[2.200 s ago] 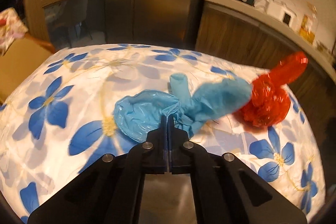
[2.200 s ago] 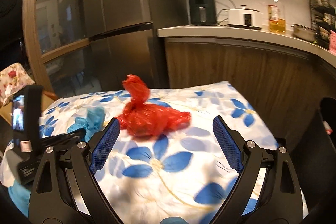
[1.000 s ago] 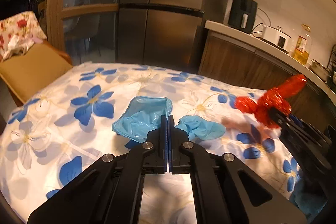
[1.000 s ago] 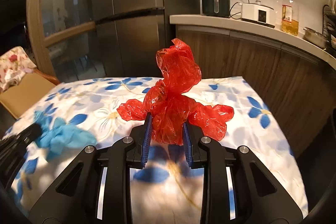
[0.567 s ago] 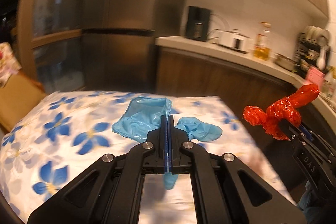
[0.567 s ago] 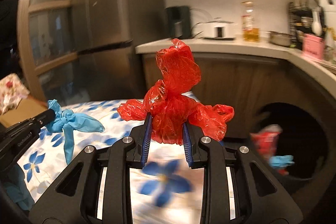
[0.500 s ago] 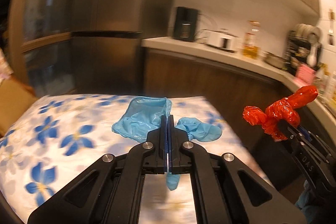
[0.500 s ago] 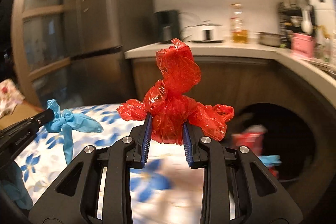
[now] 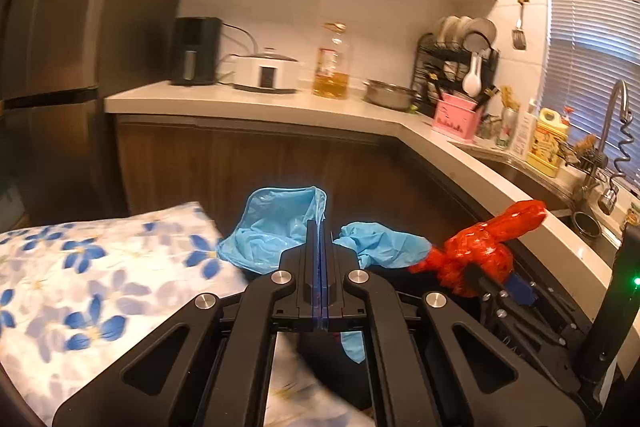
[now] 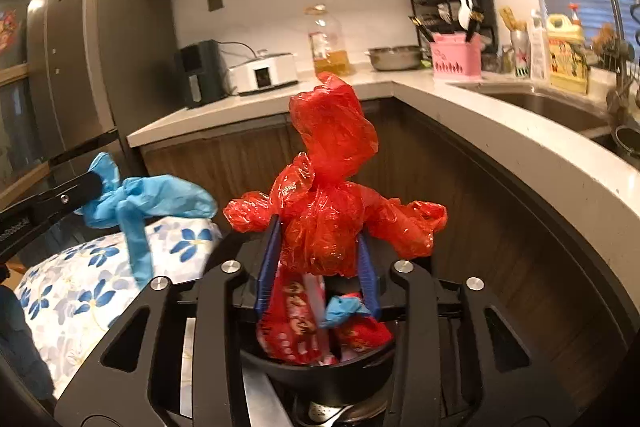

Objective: Collect trash
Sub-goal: 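Open both tools to drop the glove and red bag into the bin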

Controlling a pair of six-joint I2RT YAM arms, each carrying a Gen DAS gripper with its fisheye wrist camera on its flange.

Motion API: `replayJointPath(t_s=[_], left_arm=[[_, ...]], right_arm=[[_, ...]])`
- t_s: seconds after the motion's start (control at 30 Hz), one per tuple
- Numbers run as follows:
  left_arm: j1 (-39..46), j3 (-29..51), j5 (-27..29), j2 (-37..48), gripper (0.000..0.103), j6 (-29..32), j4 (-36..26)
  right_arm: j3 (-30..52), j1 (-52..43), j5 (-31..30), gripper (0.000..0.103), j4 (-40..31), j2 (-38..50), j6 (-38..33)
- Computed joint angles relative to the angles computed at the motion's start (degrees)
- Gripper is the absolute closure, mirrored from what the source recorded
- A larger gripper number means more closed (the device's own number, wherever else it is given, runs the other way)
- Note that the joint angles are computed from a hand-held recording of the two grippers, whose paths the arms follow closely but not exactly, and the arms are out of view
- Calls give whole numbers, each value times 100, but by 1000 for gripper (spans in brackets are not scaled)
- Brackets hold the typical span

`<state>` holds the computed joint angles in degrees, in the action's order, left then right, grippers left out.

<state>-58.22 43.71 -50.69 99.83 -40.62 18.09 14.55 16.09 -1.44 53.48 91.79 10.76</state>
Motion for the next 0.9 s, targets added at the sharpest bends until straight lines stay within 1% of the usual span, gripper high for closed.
replayJointPath(t_s=[0.03, 0.07, 0.13, 0.17, 0.23, 0.3, 0.43, 0.47, 0.5, 0.53, 0.57, 0.6, 0.63, 0.67, 0.73, 0.77, 0.8, 0.83, 0.87, 0.9], left_arm=[[55, 70, 78, 118, 103, 31, 65], [128, 169, 180, 266, 103, 62, 104], [235, 254, 335, 444, 103, 106, 219], [269, 282, 415, 516, 103, 125, 265], [271, 299, 406, 588, 102, 138, 267], [284, 366, 459, 696, 102, 154, 290], [332, 656, 777, 1082, 101, 372, 349], [327, 677, 801, 1139, 98, 438, 414], [314, 703, 830, 1201, 87, 495, 453], [308, 759, 855, 1261, 72, 514, 402], [305, 792, 856, 1294, 66, 508, 356], [294, 747, 834, 1288, 56, 510, 408], [268, 671, 746, 1262, 47, 489, 491], [237, 598, 636, 1210, 42, 432, 506], [160, 434, 425, 1090, 26, 351, 529], [82, 384, 236, 1036, 23, 262, 395], [28, 396, 82, 1007, 17, 171, 192], [-77, 382, -162, 953, 16, 1, -113], [-156, 333, -305, 893, 15, -151, -314], [-235, 306, -435, 833, 12, -372, -595]], right_arm=[[60, -83, -98, 56, -6, 103, -29], [169, -152, -189, 46, -14, 261, -62], [236, -282, -302, 35, 34, 422, -146], [241, -315, -301, 32, 116, 511, -173], [233, -447, -371, 30, 281, 668, -186], [180, -642, -462, 29, 474, 774, -82], [23, -897, -528, 26, 728, 742, 58], [-32, -918, -490, 26, 788, 718, 56], [-93, -926, -411, 25, 854, 686, 44], [-133, -937, -354, 25, 909, 675, 32], [-175, -936, -313, 25, 955, 659, 20], [-221, -942, -295, 25, 995, 637, 14], [-278, -943, -276, 24, 1005, 584, 11], [-322, -928, -262, 22, 990, 524, 2], [-399, -862, -175, 20, 880, 395, -61], [-434, -815, -146, 18, 833, 341, -99], [-506, -724, -92, 17, 794, 269, -139], [-541, -657, -41, 15, 705, 183, -171], [-623, -529, 64, 13, 645, 85, -193], [-663, -443, 140, 12, 589, 15, -200]])
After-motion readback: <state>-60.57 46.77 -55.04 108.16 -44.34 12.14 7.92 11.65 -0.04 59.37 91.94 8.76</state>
